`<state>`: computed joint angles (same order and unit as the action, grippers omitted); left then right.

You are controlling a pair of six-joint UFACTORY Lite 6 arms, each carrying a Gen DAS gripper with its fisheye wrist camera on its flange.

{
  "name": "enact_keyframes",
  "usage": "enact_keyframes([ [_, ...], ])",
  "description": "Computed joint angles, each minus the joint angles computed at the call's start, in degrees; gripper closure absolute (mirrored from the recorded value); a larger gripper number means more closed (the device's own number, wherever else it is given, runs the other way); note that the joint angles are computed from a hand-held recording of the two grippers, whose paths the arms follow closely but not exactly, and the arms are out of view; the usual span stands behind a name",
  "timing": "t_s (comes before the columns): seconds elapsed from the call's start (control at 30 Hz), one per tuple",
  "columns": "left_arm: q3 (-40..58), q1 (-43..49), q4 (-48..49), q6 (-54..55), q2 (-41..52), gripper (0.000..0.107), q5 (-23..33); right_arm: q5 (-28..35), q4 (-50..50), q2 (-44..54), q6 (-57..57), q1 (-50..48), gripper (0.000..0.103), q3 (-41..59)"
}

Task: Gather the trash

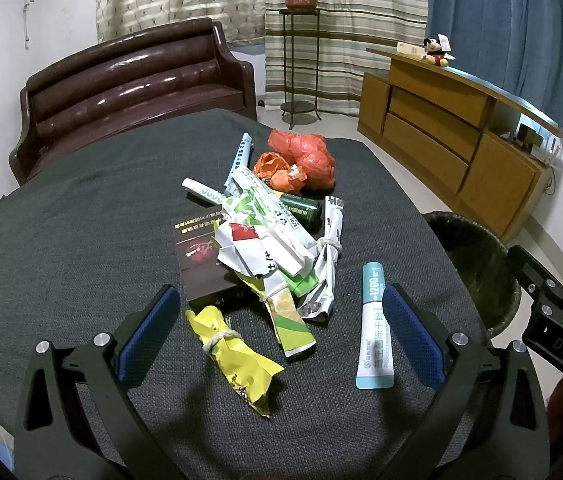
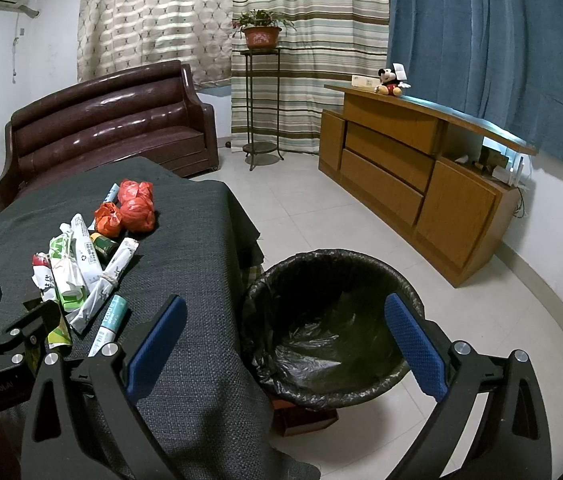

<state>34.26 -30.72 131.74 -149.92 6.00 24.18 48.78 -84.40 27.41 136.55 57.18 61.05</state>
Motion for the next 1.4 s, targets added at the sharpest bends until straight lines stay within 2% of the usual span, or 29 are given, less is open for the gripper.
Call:
enact_keyframes([
  [1.1, 0.4, 0.1, 0.9, -0.9, 1.1, 0.008, 0.2, -0.8, -0.8, 0.6, 0.4, -0.2, 0.006, 0.5],
  [1.23, -0.7, -0.1, 3.4, -4.1, 1.9, 0.008, 1.4, -2.3, -5.2, -1.7, 4.6, -2.6, 0.006, -5.2],
  [1.4, -2.5, 0.5, 8.0, -8.8, 3.0, 0.010, 2.7, -1.9, -2.6, 1.4, 3.2, -0.5, 0.007, -1.3],
])
